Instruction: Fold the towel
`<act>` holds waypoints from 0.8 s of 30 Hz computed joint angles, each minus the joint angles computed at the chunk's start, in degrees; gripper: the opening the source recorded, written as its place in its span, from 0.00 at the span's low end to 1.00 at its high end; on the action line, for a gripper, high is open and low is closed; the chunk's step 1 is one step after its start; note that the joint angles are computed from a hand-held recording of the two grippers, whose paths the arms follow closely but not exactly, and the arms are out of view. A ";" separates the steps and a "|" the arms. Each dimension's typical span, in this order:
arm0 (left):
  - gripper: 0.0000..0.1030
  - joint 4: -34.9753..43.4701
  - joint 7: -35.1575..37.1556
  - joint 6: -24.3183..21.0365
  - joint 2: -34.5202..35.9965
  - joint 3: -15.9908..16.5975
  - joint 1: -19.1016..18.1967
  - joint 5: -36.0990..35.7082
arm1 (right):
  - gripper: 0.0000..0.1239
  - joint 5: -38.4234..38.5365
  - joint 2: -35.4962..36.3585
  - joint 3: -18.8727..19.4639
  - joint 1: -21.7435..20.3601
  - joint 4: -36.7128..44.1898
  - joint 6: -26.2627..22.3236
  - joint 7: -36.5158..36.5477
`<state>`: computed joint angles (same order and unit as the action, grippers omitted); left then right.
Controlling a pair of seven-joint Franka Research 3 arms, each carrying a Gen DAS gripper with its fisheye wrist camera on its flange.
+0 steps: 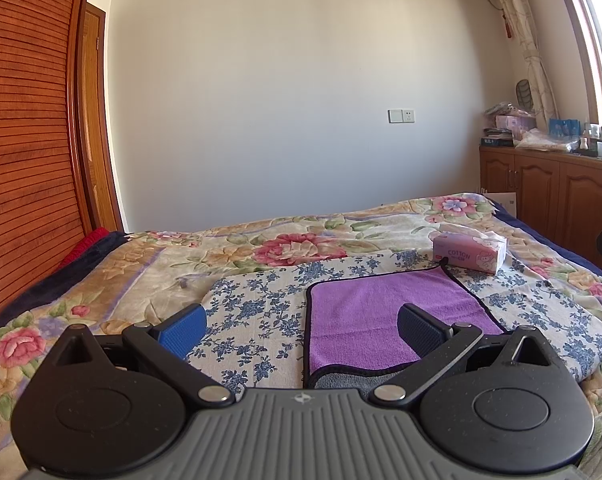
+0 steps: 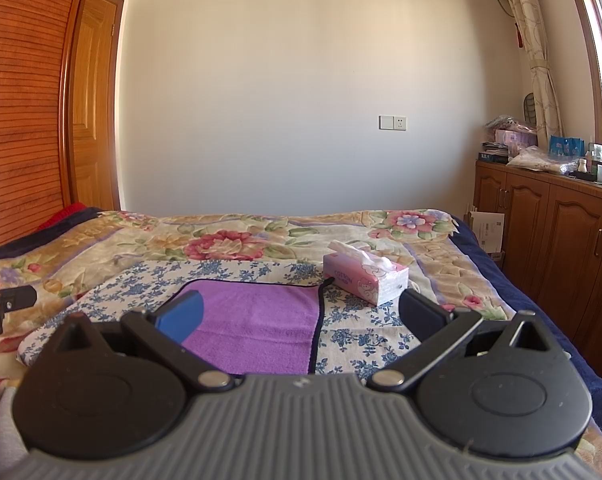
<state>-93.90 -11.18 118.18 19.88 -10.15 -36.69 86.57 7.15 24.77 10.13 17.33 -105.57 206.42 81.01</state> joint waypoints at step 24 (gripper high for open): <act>1.00 -0.32 -0.49 0.47 0.60 0.00 0.14 -0.45 | 0.83 -0.11 0.01 -0.08 -0.19 0.10 -0.82 0.06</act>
